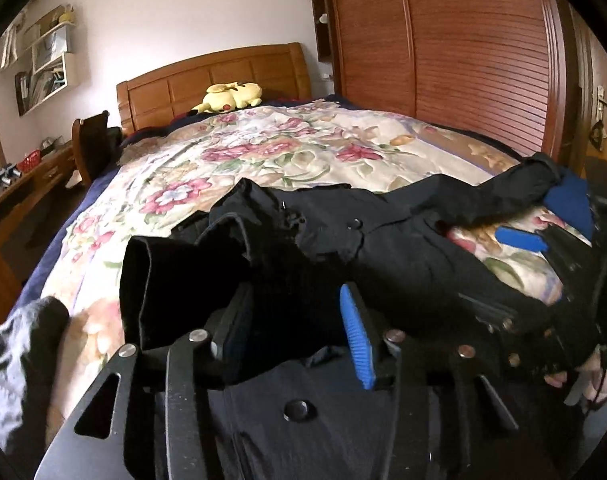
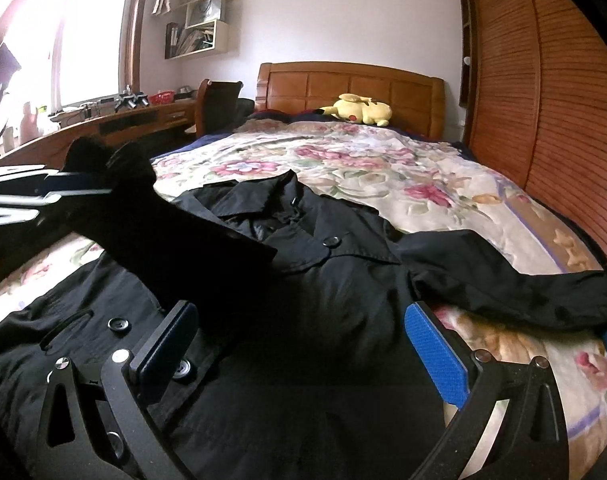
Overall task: Fold large clothes
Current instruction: 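Lift the sleeve and fold it across the coat front with the left gripper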
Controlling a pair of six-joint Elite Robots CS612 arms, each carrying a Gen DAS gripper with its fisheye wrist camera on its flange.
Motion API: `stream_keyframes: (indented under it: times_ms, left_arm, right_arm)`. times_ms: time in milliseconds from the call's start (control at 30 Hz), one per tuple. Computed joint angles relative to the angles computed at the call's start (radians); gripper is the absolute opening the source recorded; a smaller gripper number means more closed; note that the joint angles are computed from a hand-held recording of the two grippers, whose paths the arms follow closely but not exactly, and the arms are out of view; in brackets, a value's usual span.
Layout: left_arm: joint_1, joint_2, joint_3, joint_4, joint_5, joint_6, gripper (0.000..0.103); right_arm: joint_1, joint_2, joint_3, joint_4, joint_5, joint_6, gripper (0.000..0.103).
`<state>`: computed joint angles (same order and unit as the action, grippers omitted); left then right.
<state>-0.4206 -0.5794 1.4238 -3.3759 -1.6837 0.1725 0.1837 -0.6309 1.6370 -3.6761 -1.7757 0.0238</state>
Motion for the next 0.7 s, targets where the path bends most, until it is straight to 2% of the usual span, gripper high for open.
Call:
stream_keyframes:
  times_ms: [67, 167, 333, 467, 633, 700]
  left_arm:
    - [0.008, 0.002, 0.008, -0.005, -0.018, -0.012, 0.068]
    - [0.018, 0.007, 0.022, -0.04, -0.032, -0.032, 0.078]
    - [0.032, 0.004, 0.058, -0.085, -0.043, -0.048, 0.078]
    - [0.037, 0.007, 0.086, -0.159, 0.009, -0.061, 0.078]
    - [0.061, 0.019, 0.094, -0.204, 0.007, -0.102, 0.078]
    - [0.065, 0.023, 0.099, -0.219, 0.032, -0.105, 0.078]
  right_arm:
    - [-0.001, 0.001, -0.005, 0.006, 0.004, -0.003, 0.103]
    - [-0.004, 0.005, -0.015, 0.014, 0.016, -0.006, 0.103]
    - [-0.004, 0.013, -0.037, 0.031, 0.031, -0.011, 0.103]
    - [-0.002, 0.022, -0.055, 0.043, 0.043, -0.022, 0.103]
    - [0.004, 0.029, -0.074, 0.055, 0.063, -0.046, 0.103]
    - [0.007, 0.031, -0.079, 0.055, 0.073, -0.062, 0.102]
